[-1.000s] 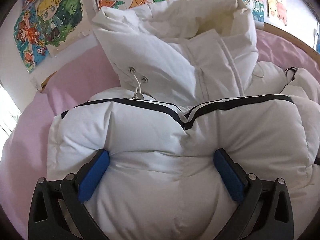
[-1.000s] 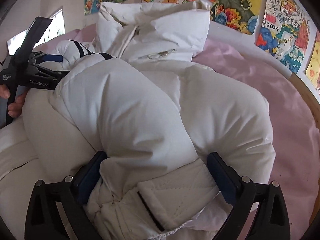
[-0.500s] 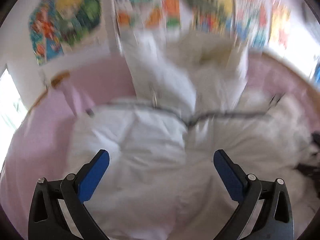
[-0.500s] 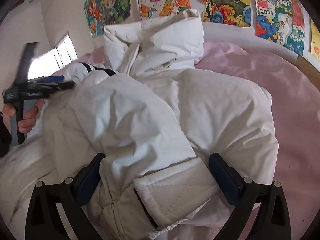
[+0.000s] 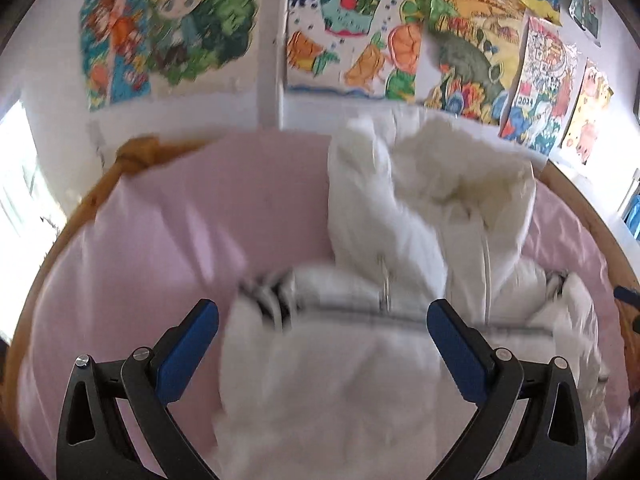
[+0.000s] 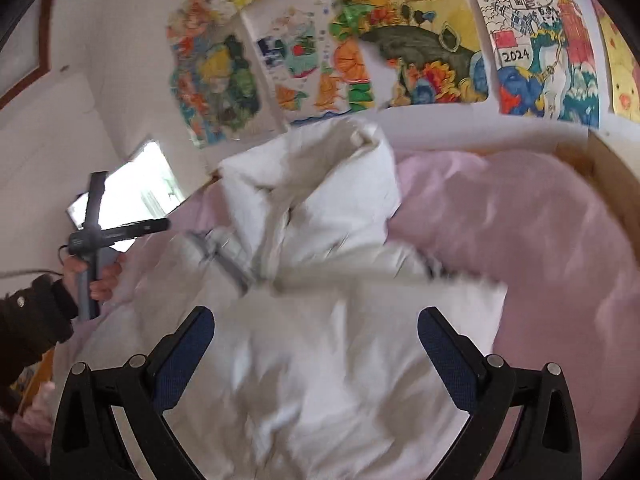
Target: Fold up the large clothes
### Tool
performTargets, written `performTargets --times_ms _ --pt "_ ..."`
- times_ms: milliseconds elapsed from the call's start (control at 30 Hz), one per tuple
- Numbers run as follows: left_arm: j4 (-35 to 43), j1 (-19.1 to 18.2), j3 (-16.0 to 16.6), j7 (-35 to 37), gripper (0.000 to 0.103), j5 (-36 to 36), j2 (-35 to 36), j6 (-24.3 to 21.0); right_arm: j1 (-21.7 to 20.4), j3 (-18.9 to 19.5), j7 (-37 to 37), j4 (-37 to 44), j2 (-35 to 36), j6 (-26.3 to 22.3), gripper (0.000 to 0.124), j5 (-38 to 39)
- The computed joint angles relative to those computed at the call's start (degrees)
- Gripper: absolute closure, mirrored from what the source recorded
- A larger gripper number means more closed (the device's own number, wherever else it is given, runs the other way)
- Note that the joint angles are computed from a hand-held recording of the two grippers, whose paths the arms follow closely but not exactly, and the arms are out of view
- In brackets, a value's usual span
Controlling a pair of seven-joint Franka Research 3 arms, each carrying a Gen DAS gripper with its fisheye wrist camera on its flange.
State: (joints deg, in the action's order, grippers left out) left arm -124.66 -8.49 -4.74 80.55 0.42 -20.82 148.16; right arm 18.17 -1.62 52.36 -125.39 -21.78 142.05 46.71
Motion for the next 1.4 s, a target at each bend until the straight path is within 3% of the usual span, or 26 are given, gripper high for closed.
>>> performTargets --times_ms 133,200,300,533,633,667,767,867,933,1033,1167,1333,1400 --pt "9.0 -0.3 1.4 1.5 0.001 -4.9 7.5 -2.3 -2.8 2.5 11.6 17.9 13.9 -3.2 0.021 -9.5" --pt "12.2 0.6 1.1 0.0 0.001 -7.6 10.6 -1.9 -3.4 2.7 16.9 25.1 19.7 -3.5 0.021 -8.5" --pt "15.6 2.1 0.9 -1.4 0.001 -11.1 13.7 -2.2 -4.9 3.3 23.5 36.5 29.1 -7.7 0.021 -5.6" --pt "18.7 4.4 -0.8 -1.7 0.001 -12.9 17.0 -3.4 -5.2 4.8 39.1 57.6 46.3 -13.0 0.025 -16.6" --pt "18.4 5.0 -1.2 -2.8 0.001 -12.7 17.5 -2.1 -5.1 6.0 39.5 65.2 51.5 -18.0 0.049 -20.3" --pt "19.2 5.2 -1.5 -4.0 0.001 -10.7 18.2 -2.8 -4.9 6.2 38.8 66.3 52.2 -19.0 0.068 -21.5" --pt "23.2 5.6 -2.2 -9.0 0.001 -3.4 21.0 -5.4 -4.1 5.9 36.1 62.0 49.9 -16.0 0.096 -24.7" --pt "27.9 5.6 -2.7 -11.7 0.006 -0.2 24.1 -9.4 -4.4 6.3 33.6 56.4 46.6 -12.0 0.105 -24.5" --pt "29.8 5.8 -3.1 -10.7 0.044 -0.9 25.4 -10.8 -4.4 6.3 32.4 54.4 45.3 -10.6 0.107 -24.7" --pt "31.8 6.0 -3.6 -8.8 0.08 -3.4 26.3 -13.8 -4.8 6.9 29.6 50.8 42.9 -7.6 0.108 -22.8" --pt "28.3 5.6 -3.5 -10.4 0.092 0.4 23.6 -11.0 -4.8 7.8 23.2 43.0 37.5 -1.7 0.11 -20.5" --pt "15.8 5.0 -3.0 -9.6 0.094 0.8 14.2 -0.8 -4.1 8.4 10.9 29.4 27.6 9.0 0.111 -15.1" --pt "11.7 4.4 -2.2 -8.3 0.094 -0.5 10.6 1.2 -3.4 8.7 2.3 22.7 22.8 14.3 0.111 -9.1"
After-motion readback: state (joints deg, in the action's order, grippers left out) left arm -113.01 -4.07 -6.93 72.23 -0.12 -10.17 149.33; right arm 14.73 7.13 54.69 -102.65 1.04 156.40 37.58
